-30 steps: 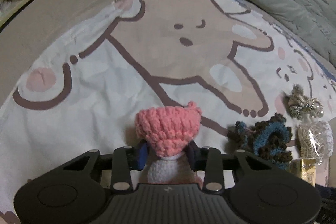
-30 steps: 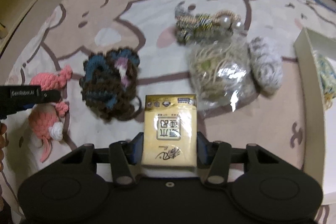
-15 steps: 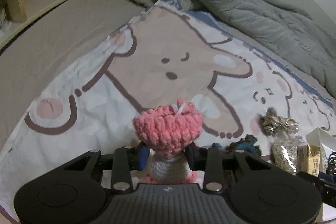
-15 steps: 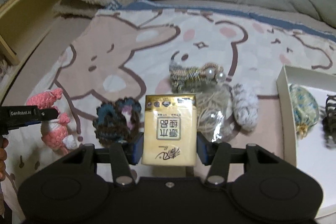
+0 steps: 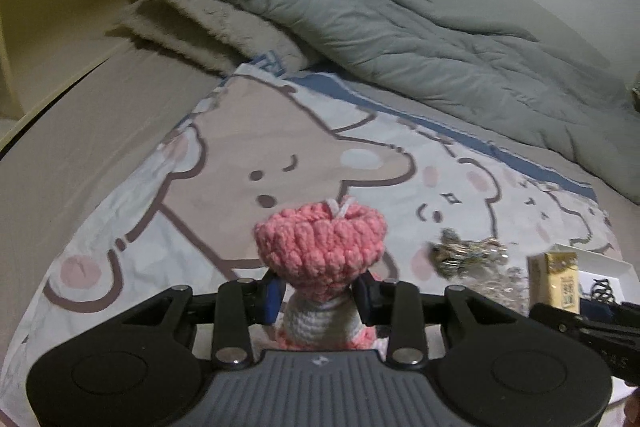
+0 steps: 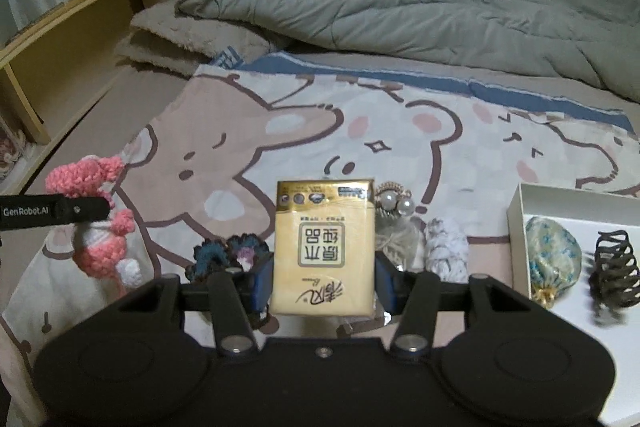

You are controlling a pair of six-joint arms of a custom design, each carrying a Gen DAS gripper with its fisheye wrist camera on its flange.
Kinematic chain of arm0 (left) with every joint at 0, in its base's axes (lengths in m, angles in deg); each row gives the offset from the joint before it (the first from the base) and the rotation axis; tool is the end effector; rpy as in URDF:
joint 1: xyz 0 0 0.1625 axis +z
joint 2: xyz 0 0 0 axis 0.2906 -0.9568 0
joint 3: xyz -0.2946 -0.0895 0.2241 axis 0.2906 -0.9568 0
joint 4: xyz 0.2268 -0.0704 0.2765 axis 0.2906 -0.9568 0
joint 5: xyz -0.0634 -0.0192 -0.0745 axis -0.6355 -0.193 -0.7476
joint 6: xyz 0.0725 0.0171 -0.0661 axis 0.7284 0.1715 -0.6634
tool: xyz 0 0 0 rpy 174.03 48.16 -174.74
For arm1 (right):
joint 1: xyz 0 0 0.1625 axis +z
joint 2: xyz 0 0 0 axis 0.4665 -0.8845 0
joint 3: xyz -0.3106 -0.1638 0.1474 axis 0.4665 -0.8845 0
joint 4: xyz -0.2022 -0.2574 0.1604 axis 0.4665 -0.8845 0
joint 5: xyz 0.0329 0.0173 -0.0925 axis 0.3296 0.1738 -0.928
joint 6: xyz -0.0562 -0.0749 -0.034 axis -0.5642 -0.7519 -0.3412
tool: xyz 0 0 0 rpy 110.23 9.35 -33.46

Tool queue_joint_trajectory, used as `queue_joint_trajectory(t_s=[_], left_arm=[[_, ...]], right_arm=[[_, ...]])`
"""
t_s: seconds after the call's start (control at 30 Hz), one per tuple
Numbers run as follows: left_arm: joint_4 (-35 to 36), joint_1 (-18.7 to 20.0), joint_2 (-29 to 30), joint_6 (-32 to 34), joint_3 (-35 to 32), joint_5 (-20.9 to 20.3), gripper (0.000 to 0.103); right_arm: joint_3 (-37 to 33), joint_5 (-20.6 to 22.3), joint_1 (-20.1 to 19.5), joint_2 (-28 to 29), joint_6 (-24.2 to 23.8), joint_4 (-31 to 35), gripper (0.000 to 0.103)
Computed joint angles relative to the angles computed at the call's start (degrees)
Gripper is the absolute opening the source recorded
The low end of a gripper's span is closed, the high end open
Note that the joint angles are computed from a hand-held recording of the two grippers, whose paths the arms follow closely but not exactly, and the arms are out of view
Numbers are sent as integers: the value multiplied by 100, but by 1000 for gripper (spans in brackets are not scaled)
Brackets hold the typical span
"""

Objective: Organize objects
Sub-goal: 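Lift the doll and tissue pack and carry them toward the white box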

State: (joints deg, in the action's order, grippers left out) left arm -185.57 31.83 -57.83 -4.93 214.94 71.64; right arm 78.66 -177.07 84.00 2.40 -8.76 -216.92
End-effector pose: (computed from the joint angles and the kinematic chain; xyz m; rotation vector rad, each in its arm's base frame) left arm -0.0570 -0.4123 0.3050 -0.5350 1.9466 -1.2143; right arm 0.3477 -0.6050 -0.0199 1.0425 -2.5024 0.5483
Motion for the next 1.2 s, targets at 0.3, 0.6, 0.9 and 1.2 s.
queue_joint_trajectory(t_s=[0.3,0.6,0.9,1.2], left_arm=[[-1429,-82,467,1138,30,32,37],[-2869,-80,1117,2327,-73,119,37],[-5030,-28,2161,4083,-446,100,37],[-6671,63,3207,5561,-1121,-198,37]], right_arm=[[115,83,-39,-139,-282,-345,52],[251,178,-128,-351,-367,-566,52],[288,156,-285,-581,-438,-806,52],[404,51,-536,-899,-564,-1017,52]])
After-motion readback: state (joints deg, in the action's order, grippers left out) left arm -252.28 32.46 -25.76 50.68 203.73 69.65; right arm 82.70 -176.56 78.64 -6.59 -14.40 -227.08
